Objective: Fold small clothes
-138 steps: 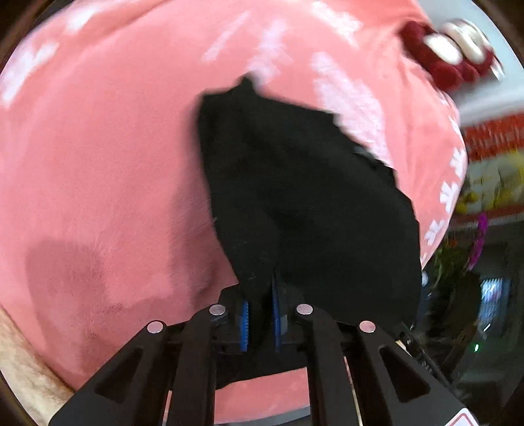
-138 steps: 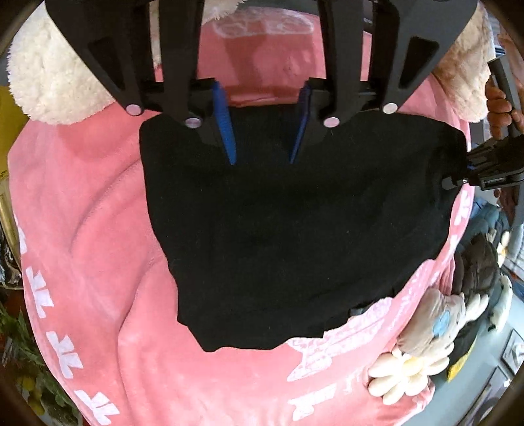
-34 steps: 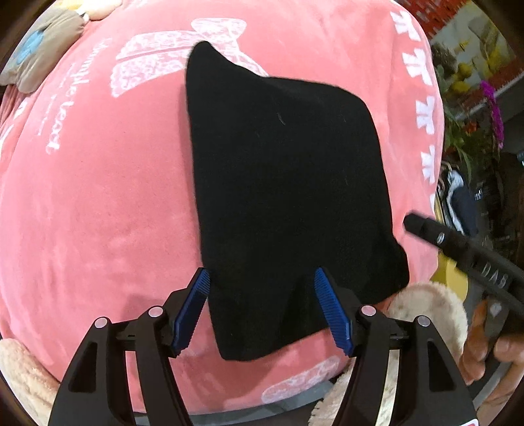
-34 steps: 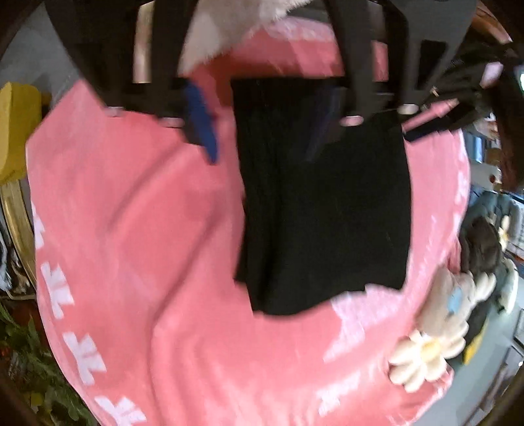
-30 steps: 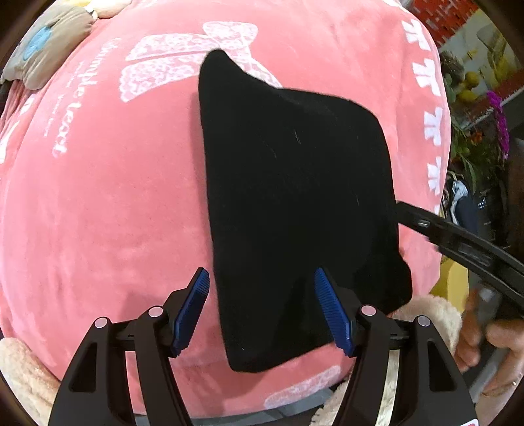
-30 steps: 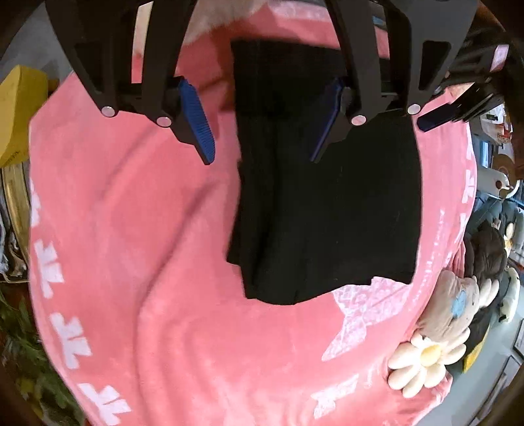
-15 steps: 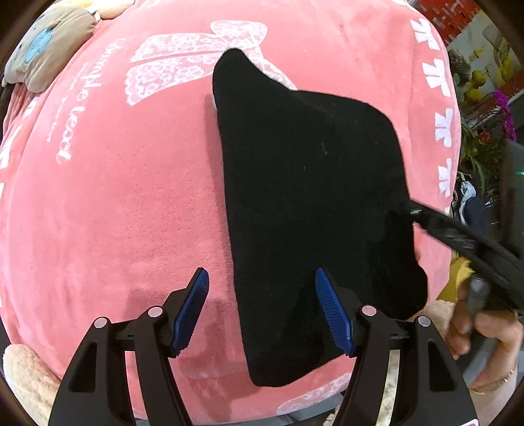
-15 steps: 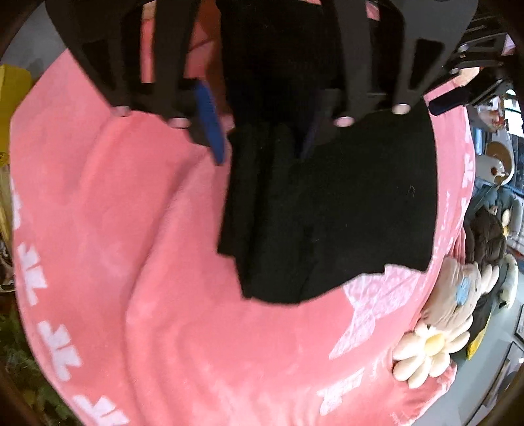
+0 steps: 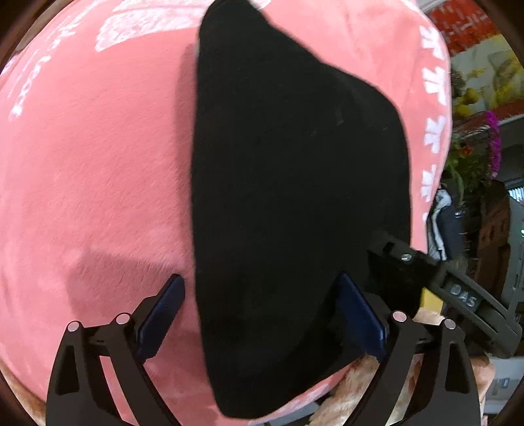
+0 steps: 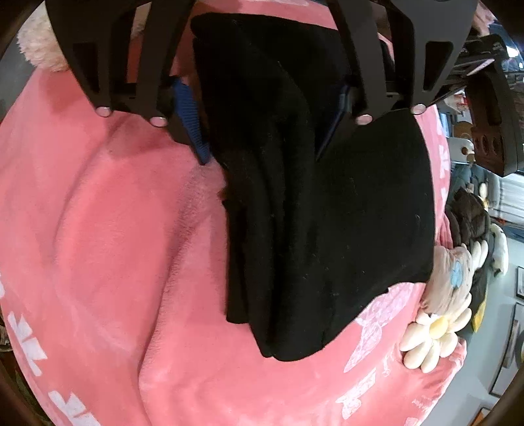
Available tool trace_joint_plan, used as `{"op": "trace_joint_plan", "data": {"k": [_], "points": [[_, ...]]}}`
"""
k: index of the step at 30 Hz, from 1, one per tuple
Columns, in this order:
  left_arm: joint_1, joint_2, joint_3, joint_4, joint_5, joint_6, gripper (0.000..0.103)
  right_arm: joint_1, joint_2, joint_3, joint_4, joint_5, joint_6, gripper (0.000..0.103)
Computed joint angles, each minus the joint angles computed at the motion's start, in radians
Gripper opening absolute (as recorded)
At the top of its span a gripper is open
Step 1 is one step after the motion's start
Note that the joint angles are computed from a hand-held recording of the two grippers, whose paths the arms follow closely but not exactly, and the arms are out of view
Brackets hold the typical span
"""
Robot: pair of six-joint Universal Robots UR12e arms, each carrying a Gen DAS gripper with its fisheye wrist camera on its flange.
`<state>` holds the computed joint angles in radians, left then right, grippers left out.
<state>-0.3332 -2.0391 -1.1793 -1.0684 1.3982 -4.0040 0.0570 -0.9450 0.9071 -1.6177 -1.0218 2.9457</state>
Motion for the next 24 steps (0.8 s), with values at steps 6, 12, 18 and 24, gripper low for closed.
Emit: {"op": "trace_joint_plan", "data": {"k": [6,12,18,24], "points": [[0.038,0.04,-0.047,0.127,-0.117,-0.015,0.019,0.023,-0.031,-0.017,-0.054,-0.019,-0.023,0.018],[0.06,0.127,-0.068,0.213,-0.003,0.029,0.019,0.059,-0.048,-0.082,-0.169,0.059,-0.054,0.018],[0.072,0.236,-0.148,0.302,0.123,0.097,0.019,0.102,-0.069,-0.072,-0.303,0.15,-0.057,0.018],[0.051,0.278,-0.221,0.07,0.284,0.109,0.05,0.164,-0.098,0.066,-0.272,-0.051,-0.095,0.032]]}}
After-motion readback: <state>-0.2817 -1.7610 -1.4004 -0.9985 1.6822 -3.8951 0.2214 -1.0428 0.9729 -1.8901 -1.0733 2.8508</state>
